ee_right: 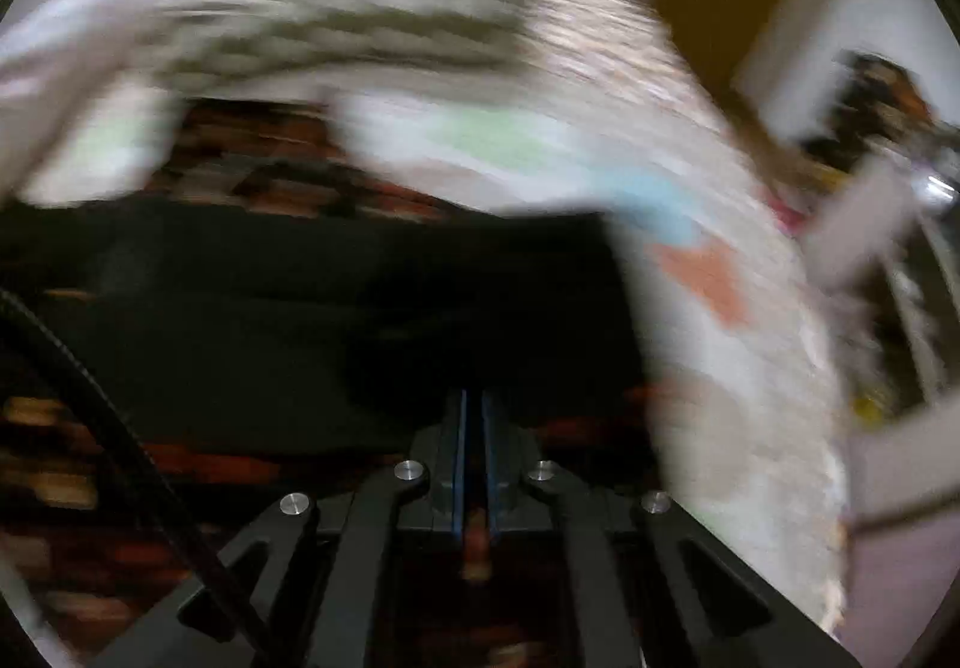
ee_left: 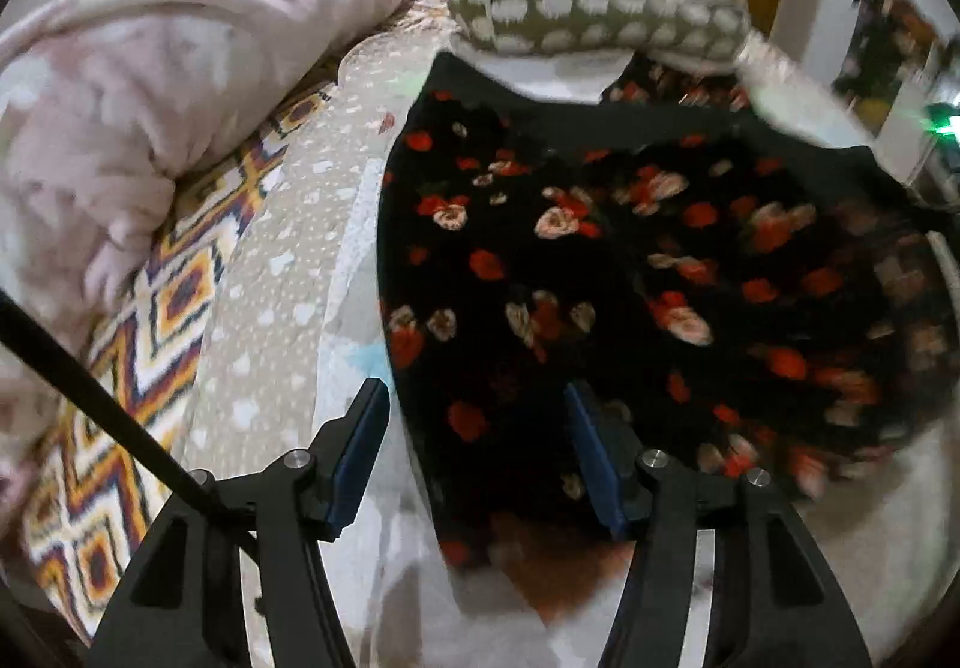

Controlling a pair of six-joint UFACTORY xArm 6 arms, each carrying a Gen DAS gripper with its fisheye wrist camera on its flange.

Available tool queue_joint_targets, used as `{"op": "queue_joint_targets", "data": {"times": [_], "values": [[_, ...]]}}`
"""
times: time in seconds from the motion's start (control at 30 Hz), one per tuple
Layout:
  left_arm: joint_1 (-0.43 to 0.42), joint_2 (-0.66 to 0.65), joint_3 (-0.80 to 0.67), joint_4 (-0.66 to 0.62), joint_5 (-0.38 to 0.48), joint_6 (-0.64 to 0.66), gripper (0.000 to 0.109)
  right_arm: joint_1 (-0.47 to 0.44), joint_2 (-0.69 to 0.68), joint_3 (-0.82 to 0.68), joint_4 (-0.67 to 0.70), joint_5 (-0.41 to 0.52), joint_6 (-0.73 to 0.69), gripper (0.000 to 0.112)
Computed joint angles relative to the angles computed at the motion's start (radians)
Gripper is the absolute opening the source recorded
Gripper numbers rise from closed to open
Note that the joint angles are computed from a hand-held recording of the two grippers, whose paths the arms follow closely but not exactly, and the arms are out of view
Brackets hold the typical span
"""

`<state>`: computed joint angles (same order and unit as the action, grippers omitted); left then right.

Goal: Fold large clothes

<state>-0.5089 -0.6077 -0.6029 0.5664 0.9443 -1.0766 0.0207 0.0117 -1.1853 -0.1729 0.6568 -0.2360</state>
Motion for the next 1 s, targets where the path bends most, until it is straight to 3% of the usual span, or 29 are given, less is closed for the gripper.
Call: {"op": "queue_joint_targets", "data": {"times": [0.07, 0.13, 0.2, 0.3, 0.5, 0.6, 0.73, 0.8, 0.93, 1.0], "values": [[0.017, 0.039, -0.008, 0.005, -0.019, -0.002, 0.071, -0.053, 0.057, -0.036, -0.084, 0.003, 0.103, 0.0], [0.019, 0.055, -0.017, 0.038, -0.004, -0.038, 0.083, -0.09, 0.097, -0.077, 0.0, 0.035, 0.085, 0.0], [0.034, 0.051, -0.006, 0.034, -0.021, -0.039, 0.086, -0.096, 0.093, -0.078, 0.041, 0.028, 0.033, 0.0], [0.056, 0.022, 0.023, 0.009, -0.06, -0.039, 0.087, -0.078, 0.073, -0.066, -0.005, 0.012, 0.049, 0.0], [0.059, -0.064, 0.063, -0.021, -0.082, -0.046, 0.086, -0.017, -0.098, 0.025, 0.252, -0.075, -0.045, 0.001], [0.03, -0.153, 0.085, -0.028, -0.05, -0.085, 0.086, 0.064, -0.159, 0.04, 0.398, -0.005, -0.186, 0.001], [-0.036, -0.292, 0.127, -0.028, 0.021, -0.146, 0.086, 0.154, -0.184, 0.034, 0.665, 0.225, -0.395, 0.001], [-0.081, -0.355, 0.149, -0.017, 0.062, -0.185, 0.086, 0.213, -0.17, 0.052, 0.668, 0.236, -0.394, 0.001], [-0.201, -0.444, 0.176, 0.018, 0.184, -0.292, 0.086, 0.306, -0.053, 0.056, 0.474, 0.117, -0.217, 0.0], [-0.262, -0.477, 0.185, 0.026, 0.244, -0.335, 0.086, 0.313, -0.005, 0.046, 0.45, 0.059, -0.16, 0.0]]}}
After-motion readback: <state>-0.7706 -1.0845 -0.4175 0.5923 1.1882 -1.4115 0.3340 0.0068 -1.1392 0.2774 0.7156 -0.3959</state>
